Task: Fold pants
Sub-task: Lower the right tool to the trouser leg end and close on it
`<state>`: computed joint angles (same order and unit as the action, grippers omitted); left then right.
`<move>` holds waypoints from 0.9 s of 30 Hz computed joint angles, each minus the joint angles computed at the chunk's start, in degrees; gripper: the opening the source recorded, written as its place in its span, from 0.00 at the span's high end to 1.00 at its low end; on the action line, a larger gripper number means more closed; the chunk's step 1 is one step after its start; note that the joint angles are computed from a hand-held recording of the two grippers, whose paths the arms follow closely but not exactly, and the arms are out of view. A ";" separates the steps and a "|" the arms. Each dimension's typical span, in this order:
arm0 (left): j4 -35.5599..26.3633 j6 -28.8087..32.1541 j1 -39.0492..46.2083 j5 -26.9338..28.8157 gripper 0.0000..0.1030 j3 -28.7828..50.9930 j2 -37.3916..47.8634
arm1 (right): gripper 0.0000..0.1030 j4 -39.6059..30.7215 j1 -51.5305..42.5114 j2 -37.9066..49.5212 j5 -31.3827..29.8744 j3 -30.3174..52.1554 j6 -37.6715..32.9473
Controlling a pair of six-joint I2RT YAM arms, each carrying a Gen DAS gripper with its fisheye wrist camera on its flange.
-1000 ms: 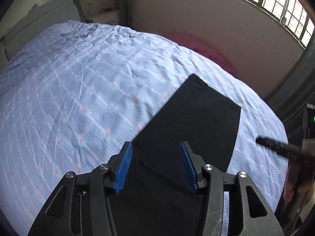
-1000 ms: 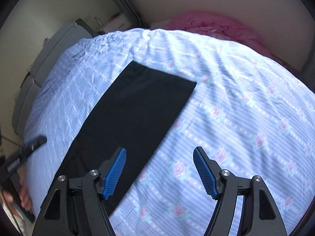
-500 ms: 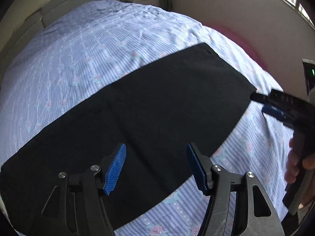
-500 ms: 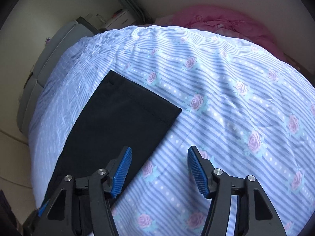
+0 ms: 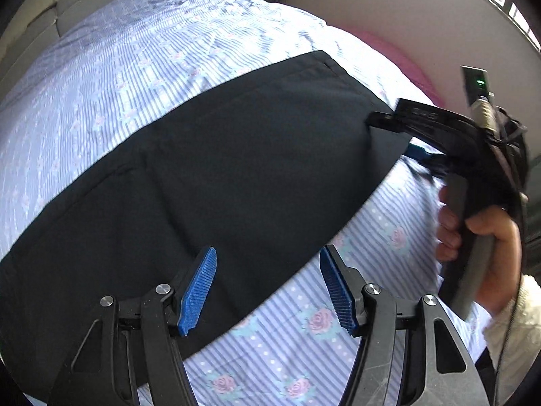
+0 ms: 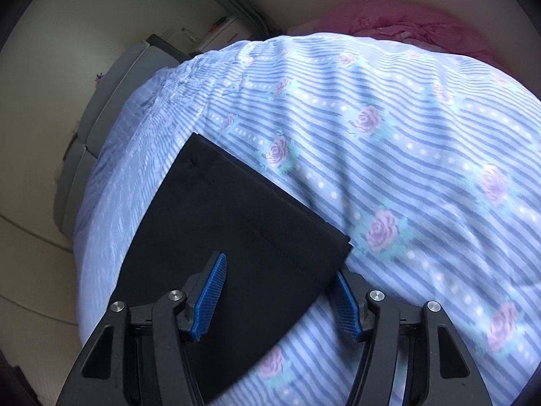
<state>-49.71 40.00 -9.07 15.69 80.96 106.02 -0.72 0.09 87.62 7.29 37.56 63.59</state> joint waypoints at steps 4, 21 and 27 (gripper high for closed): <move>-0.99 0.77 0.61 1.05 0.39 -0.91 -1.89 | 0.38 1.72 1.29 -0.76 1.38 -1.07 -0.75; -3.24 1.20 2.22 2.50 0.39 0.08 -3.25 | 0.55 2.12 -0.62 -0.47 -2.12 2.27 -1.45; -4.51 1.45 3.02 2.29 0.39 0.79 -3.31 | 0.88 3.18 -4.46 -2.87 -4.11 -1.19 3.54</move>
